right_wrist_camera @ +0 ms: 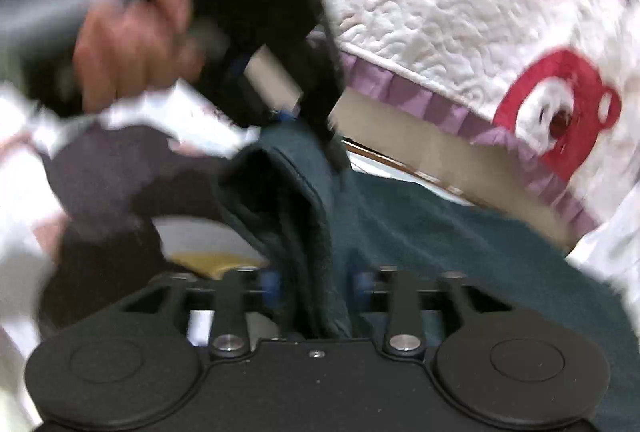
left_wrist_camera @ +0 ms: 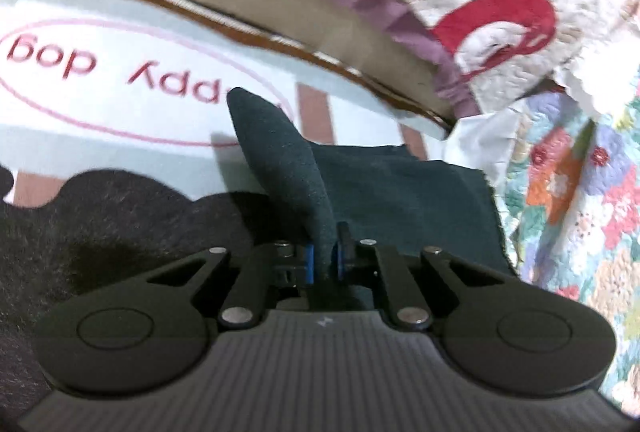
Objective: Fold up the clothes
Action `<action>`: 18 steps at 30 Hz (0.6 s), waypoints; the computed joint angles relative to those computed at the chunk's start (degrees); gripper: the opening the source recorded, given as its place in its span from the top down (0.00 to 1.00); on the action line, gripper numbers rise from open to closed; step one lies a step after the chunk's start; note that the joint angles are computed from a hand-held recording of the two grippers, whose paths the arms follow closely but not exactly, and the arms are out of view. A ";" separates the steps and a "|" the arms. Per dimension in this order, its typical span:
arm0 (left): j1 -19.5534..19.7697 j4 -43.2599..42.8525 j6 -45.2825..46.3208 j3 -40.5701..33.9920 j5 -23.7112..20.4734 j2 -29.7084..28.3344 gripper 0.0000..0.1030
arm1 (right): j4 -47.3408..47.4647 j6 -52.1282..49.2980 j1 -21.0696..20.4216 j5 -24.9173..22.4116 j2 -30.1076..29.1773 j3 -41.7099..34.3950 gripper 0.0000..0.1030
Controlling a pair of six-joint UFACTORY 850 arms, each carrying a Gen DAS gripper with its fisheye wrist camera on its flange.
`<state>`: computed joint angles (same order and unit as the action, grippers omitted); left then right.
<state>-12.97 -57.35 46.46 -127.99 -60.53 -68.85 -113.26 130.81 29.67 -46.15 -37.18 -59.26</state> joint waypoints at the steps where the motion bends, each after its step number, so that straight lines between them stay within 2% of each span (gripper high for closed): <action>1: 0.17 -0.13 0.71 0.35 0.03 0.36 0.92 | 2.04 -1.91 0.11 -0.07 -0.65 -0.76 0.52; 3: 0.71 -0.46 2.33 1.12 -0.01 0.96 0.93 | 4.44 -2.19 -0.19 0.85 -1.14 -1.63 0.52; 4: 0.97 0.14 3.25 1.38 0.09 1.17 0.94 | 4.50 -1.08 -0.44 1.29 -0.98 -1.63 0.62; 5: 1.14 1.92 4.08 1.82 0.86 1.59 0.94 | 3.85 -0.11 -0.52 1.53 -0.45 -1.25 0.81; 7: 1.93 2.84 4.51 2.46 1.11 1.75 0.94 | 1.51 1.95 -0.57 2.57 1.11 -0.13 0.82; 10: 3.87 1.08 2.40 1.58 -1.86 0.45 0.94 | -1.86 5.70 -0.34 5.06 2.95 1.02 0.82; 15: 7.75 -2.98 9.42 9.36 -1.07 6.18 0.94 | -10.68 13.47 0.98 7.69 5.44 1.73 0.82; 18: 10.63 -4.51 10.33 10.98 -0.39 9.64 0.94 | -19.51 21.20 2.07 8.69 6.53 0.59 0.82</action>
